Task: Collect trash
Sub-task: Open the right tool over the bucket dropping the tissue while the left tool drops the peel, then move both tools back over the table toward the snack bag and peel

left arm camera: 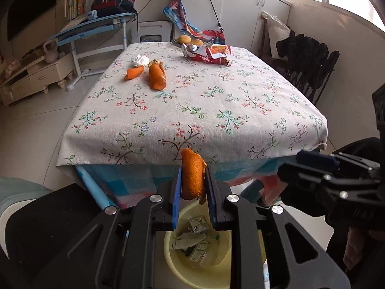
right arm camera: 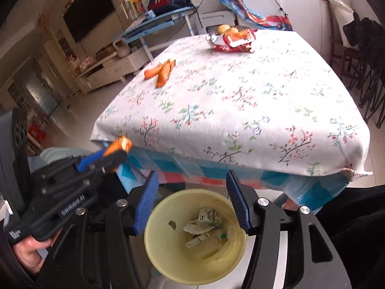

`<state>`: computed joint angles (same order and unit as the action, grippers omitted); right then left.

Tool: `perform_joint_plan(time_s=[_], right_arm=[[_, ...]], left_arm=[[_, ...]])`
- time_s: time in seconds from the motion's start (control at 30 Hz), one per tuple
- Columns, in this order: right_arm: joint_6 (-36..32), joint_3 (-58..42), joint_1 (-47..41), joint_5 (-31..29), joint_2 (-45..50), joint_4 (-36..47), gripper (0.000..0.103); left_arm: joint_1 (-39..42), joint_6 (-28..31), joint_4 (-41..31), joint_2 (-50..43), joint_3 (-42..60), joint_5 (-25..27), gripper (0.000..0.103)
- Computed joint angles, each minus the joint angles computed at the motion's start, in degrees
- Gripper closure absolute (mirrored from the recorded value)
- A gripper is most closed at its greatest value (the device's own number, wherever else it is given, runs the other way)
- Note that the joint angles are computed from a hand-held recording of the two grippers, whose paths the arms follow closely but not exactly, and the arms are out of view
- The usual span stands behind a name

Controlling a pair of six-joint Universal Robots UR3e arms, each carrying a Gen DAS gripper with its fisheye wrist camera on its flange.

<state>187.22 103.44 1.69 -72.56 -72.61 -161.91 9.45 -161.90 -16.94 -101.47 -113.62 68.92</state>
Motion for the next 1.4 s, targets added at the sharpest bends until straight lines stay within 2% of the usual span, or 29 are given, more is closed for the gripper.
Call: perform_joint_plan(time_s=[0.1, 0.23, 0.33, 0.4, 0.83, 1.07, 1.4], right_arm=[[2.12, 2.58, -0.86, -0.37, -1.40, -4.67, 0.043], [3.58, 4.00, -2.74, 0.24, -3.03, -6.65, 0.040], [4.42, 4.30, -3.50, 0.60, -3.28, -7.06, 0.039], [4.87, 4.76, -3.81, 0.71, -3.34, -7.68, 0.039], [5.42, 5.67, -3.63, -0.25, -3.63, -8.66, 0.039], [5.38, 5.97, -3.49, -0.58, -3.81, -8.74, 0.039], [5.11, 4.41, -2.66, -0.25, -2.66, -8.07, 0.039]], left_arm=[[-1.84, 2.36, -2.38, -0.06, -0.24, 1.26, 0.084], [-4.28, 6.26, -8.79, -0.80, 1.02, 2.46, 0.083], [-6.11, 7.92, -8.58, -0.98, 0.39, 4.34, 0.073], [-6.61, 8.03, -6.86, -0.52, -0.62, 5.00, 0.057], [-6.50, 6.91, -3.95, 0.04, -1.85, 6.13, 0.046], [-5.61, 4.01, 0.14, -0.14, -2.46, 7.03, 0.040], [-0.49, -6.26, 8.44, -1.30, -0.68, 8.26, 0.035]])
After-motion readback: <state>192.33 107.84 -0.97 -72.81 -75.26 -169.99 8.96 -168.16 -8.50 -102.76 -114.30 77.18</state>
